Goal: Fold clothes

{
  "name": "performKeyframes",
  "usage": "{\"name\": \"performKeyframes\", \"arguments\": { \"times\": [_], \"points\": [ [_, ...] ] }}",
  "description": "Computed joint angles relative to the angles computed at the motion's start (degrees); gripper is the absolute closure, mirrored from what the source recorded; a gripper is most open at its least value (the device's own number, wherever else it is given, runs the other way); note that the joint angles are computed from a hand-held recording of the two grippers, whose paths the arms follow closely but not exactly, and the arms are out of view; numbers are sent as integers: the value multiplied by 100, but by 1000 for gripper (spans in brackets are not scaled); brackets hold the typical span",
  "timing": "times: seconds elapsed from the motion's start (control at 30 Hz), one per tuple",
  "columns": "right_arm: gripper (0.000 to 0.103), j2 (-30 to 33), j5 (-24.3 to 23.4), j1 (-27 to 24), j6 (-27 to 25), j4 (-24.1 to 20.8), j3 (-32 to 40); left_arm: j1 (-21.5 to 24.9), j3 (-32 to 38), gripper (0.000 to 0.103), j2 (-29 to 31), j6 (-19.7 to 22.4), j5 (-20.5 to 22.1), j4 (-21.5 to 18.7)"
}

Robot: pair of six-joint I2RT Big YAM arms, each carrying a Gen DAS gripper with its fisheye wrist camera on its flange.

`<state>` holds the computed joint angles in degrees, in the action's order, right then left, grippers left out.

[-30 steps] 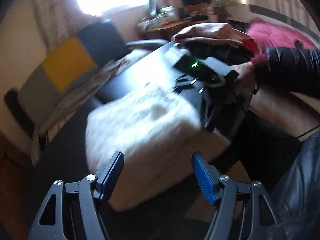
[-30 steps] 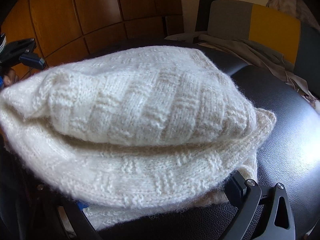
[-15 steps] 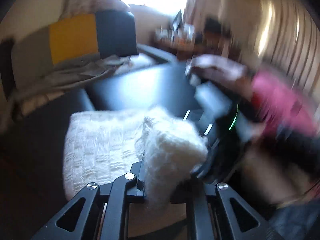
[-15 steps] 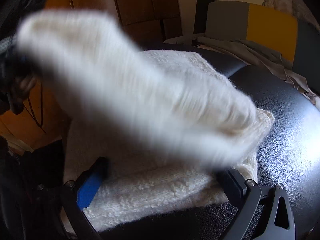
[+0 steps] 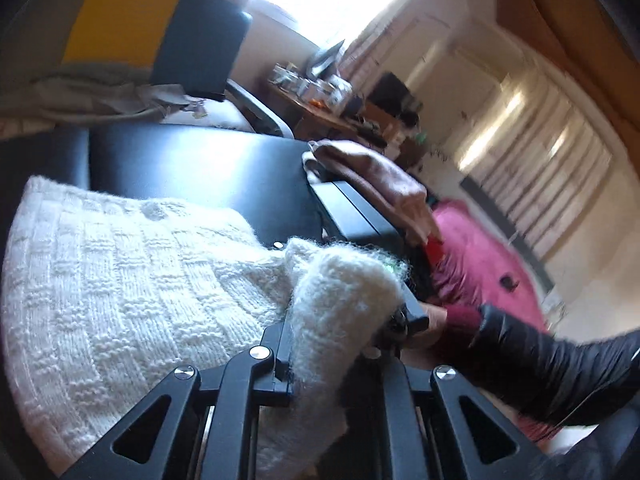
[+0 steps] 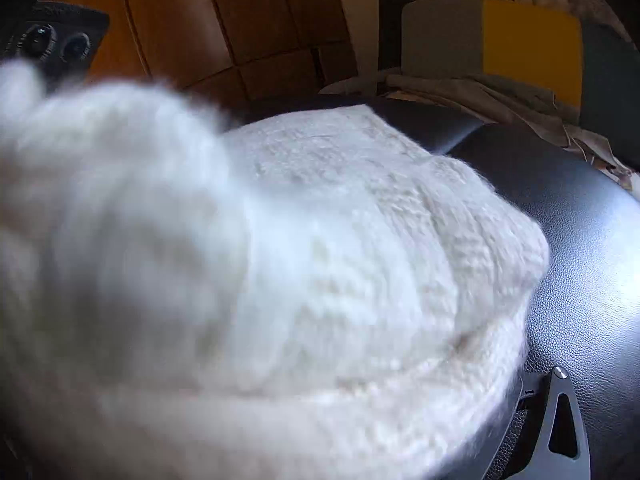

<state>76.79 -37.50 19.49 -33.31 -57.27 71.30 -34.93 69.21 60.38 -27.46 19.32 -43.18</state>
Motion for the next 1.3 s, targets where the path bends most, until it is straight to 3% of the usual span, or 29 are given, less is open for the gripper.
{"name": "performKeyframes", "arguments": {
  "times": [0.1,0.37,0.47,0.53,0.6,0.67,0.8,0.9,1.03,1.17,1.3],
  "points": [
    [0,-20,535,130,-195,-580,304,117,-77,91,-106,-100,45,43],
    [0,-883,359,259,-995,-1512,-104,-137,72,91,-97,224,-205,-229],
    [0,-843,605,463,-705,-1428,-396,-305,99,91,-27,411,-198,-376],
    [0,-918,567,482,-478,-996,-689,-436,83,90,88,472,-228,-440],
    [0,-862,36,296,-82,-822,-740,-572,67,90,224,520,-270,-496],
    [0,-902,-165,256,206,-544,-866,-708,50,90,343,563,-351,-533],
    [0,-985,-35,403,500,-168,-996,-1167,45,84,480,977,-1212,-707],
    [0,-960,42,451,517,-233,-928,-1294,14,83,471,1037,-1465,-730],
    [0,-1118,375,325,527,-651,-810,-1359,190,72,390,1072,-1573,-969],
    [0,-1390,250,-168,824,-1111,-741,-1233,129,66,-44,785,-1229,-782],
    [0,-1652,-271,-240,1511,-938,-600,-842,-3,66,-560,414,-968,-651]
  ]
}}
